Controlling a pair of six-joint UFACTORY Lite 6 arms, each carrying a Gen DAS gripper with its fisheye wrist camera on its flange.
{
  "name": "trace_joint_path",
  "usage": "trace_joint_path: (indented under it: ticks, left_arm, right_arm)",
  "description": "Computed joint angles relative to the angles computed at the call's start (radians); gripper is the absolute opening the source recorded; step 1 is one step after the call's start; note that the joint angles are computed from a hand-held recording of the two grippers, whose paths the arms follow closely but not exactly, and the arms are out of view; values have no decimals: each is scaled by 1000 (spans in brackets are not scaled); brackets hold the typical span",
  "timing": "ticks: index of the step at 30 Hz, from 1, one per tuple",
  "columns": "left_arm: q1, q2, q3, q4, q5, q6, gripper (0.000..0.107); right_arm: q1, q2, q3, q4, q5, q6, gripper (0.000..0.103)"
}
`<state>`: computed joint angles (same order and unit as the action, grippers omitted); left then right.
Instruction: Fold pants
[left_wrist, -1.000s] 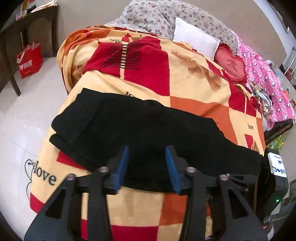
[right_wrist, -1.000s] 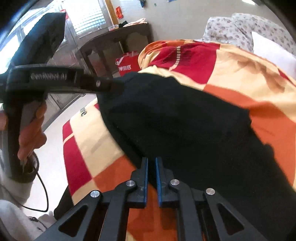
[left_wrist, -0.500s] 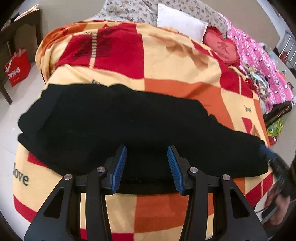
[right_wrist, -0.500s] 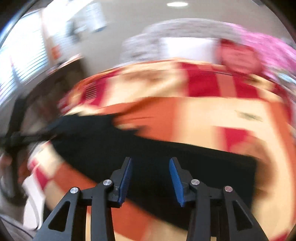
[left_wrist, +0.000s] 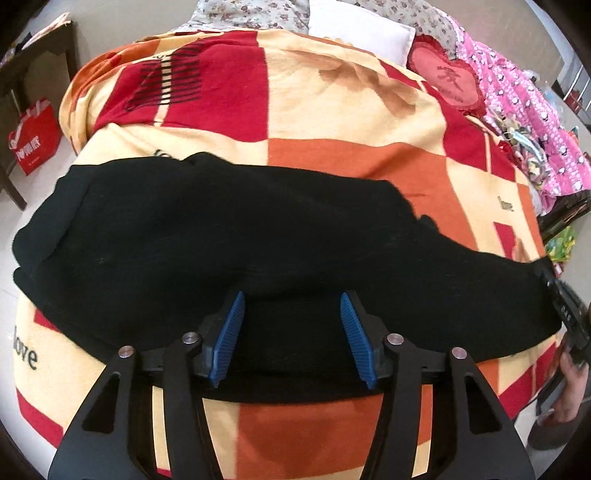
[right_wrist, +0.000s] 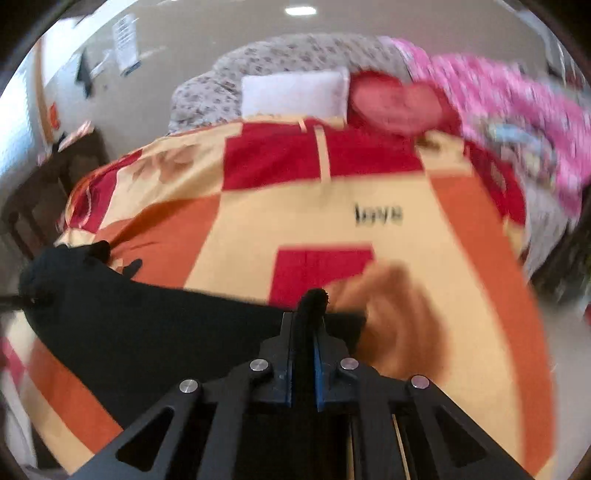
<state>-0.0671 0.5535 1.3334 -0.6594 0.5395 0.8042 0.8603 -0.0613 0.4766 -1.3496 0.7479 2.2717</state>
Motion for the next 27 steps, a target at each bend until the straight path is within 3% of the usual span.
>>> trace_joint_path:
  ticks: [2, 7, 9, 10, 12, 17, 20, 27]
  left_arm:
    - [-4, 5, 1, -25, 0, 5, 53]
    - [-56, -30, -68, 9, -110, -18, 56]
    - [-63, -36, -71, 34, -111, -26, 56]
    - [-59, -38, -68, 28, -98, -17, 56]
    - [-51, -46, -66, 0, -71, 6, 56]
    - [-83, -76, -99, 23, -123, -37, 56]
    - [-106, -88, -118, 40, -136, -58, 56]
    - [-164, -115, -172, 75, -198, -94, 56]
  right_arm:
    - [-35, -4, 20, 12, 6, -64, 7]
    - [-138, 149, 9, -145, -126, 129, 7]
    - [-112, 76, -35, -111, -97, 144, 11]
    - [-91, 49, -40, -59, -75, 111, 20]
    - [-27, 1, -45, 54, -2, 53, 29]
    - [91, -164, -106, 33, -31, 158, 29]
    - [138, -87, -50, 10, -45, 187, 29]
    - [100, 158, 61, -129, -194, 310, 29]
